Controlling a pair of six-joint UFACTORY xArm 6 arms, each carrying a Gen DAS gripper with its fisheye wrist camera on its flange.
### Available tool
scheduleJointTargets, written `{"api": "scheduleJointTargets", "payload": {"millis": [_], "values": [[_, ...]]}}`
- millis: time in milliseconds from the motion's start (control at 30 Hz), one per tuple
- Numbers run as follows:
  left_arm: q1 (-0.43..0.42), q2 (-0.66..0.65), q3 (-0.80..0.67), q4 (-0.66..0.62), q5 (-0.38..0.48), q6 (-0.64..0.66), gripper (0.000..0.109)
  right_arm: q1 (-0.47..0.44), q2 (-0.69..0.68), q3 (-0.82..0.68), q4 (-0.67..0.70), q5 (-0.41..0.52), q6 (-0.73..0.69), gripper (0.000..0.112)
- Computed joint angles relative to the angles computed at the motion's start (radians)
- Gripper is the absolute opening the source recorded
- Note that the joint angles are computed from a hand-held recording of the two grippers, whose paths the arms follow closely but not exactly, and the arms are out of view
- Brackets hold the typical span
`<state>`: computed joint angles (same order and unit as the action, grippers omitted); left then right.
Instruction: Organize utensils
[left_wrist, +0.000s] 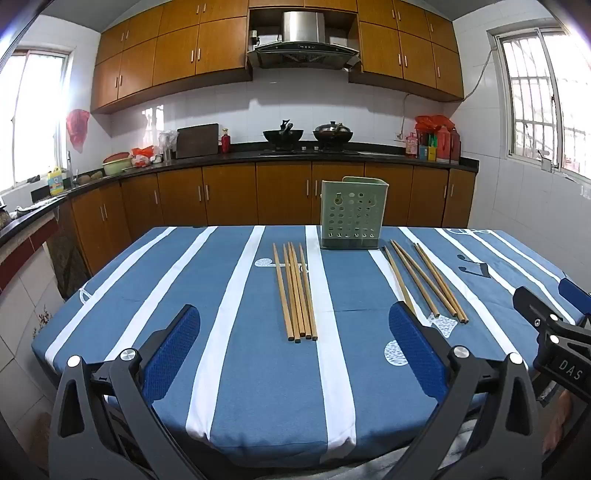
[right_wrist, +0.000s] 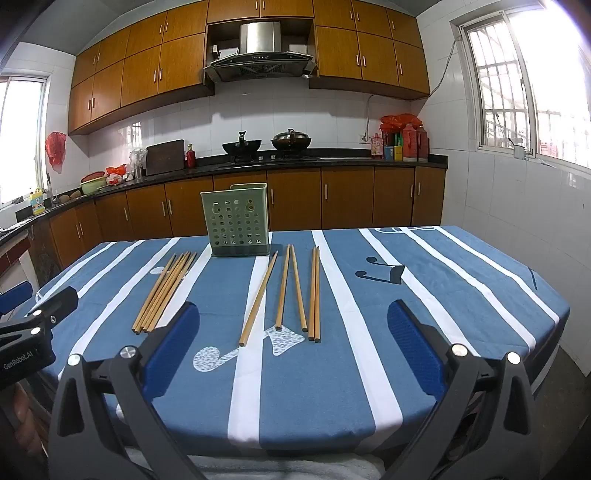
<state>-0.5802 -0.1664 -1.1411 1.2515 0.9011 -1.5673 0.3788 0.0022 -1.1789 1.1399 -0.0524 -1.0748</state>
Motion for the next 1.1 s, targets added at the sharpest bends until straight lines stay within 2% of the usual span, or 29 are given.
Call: {"api": "scheduleJointTargets", "payload": {"millis": [1100], "values": [[0.0, 0.0, 0.0, -0.003, -0.001, 0.002, 0.101, 0.001, 0.0, -0.001, 0.004, -0.001, -0.003, 0.099]]}}
